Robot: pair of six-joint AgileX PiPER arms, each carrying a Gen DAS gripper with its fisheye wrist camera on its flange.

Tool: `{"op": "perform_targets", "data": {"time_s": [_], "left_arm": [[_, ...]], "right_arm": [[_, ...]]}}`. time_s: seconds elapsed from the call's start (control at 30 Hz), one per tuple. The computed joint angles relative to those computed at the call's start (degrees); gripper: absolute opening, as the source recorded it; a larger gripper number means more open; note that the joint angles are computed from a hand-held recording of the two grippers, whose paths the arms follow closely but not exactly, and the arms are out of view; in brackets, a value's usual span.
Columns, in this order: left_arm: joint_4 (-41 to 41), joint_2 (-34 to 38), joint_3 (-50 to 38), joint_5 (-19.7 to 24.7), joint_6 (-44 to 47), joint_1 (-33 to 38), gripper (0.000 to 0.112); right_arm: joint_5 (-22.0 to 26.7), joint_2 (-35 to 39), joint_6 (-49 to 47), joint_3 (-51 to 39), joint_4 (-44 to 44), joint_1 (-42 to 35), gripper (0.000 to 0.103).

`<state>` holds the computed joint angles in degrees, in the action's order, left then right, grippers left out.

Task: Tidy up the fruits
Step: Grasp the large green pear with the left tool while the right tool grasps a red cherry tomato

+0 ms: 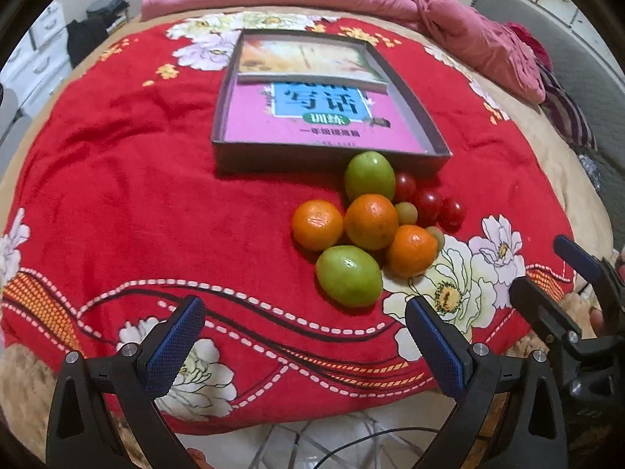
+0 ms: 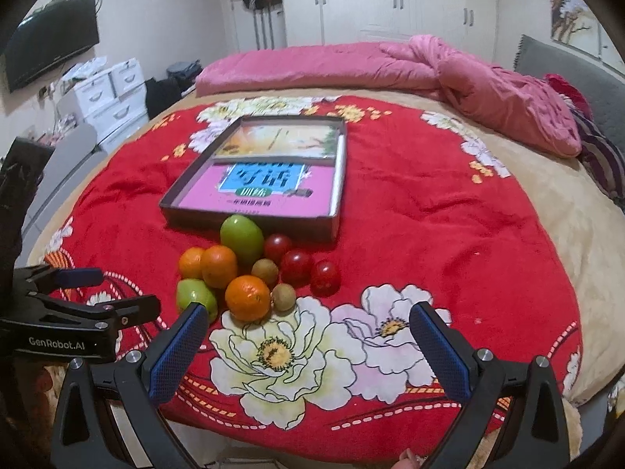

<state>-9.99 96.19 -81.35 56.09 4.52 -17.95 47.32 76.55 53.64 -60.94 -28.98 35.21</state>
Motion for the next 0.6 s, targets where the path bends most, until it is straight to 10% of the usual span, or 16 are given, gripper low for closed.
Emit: {"op": "perform_targets", "data": {"time_s": [0.37, 0.6], "left_arm": [[-2.9, 4.8, -3.3, 0.4, 2.7, -1.2, 0.101], [-5.1, 8.6, -5.6, 1.8, 3.9, -1.0, 0.071]], "right_arm": [[-5.8, 5.1, -10.3, 0.9, 9.7, -11.9, 0.100], [-6.7, 11.6, -20.5, -3.0, 13.2, -14.9, 0.072]]}}
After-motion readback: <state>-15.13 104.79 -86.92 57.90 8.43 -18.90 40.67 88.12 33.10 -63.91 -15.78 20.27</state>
